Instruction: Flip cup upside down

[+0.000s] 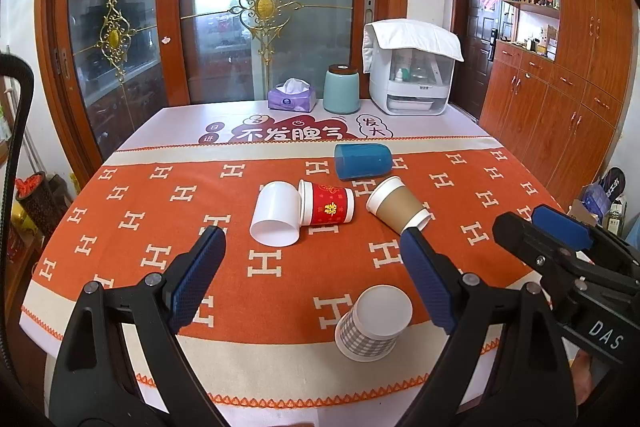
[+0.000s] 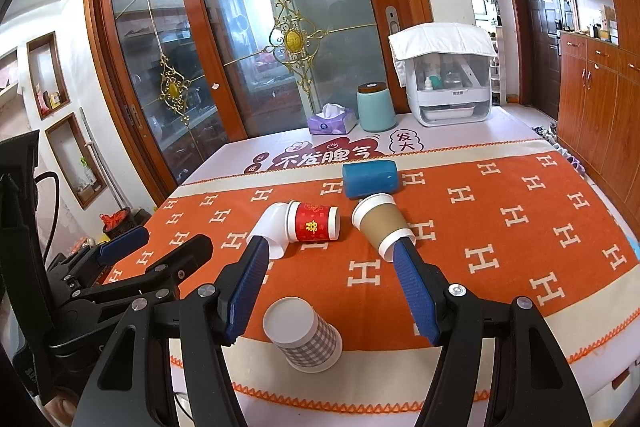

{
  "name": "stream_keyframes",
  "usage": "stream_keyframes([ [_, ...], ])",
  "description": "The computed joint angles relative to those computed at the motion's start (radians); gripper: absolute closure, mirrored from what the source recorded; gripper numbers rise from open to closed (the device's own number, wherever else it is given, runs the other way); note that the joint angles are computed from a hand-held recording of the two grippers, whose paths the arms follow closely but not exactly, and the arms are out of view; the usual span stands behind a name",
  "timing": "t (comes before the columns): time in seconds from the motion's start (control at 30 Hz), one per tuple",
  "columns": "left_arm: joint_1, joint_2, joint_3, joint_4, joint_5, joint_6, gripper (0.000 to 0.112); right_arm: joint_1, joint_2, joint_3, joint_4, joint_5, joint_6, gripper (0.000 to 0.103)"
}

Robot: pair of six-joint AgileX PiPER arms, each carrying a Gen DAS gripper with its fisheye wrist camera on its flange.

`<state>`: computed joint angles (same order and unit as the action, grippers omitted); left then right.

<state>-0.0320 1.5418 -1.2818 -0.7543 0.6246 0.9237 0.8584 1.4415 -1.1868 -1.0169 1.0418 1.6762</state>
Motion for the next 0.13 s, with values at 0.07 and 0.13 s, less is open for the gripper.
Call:
stream_keyframes([
  [0.07, 0.0, -0.001, 0.003, -0.001, -0.004, 0.001, 0.025, -0.003, 0.002, -0.004, 0.003, -0.001, -0.005, 0.037],
  [0.13, -0.001, 0.0, 0.0, 0.002, -0.001, -0.004, 0.025, 0.0, -0.001, 0.001, 0.001, -0.001, 0.0, 0.036],
])
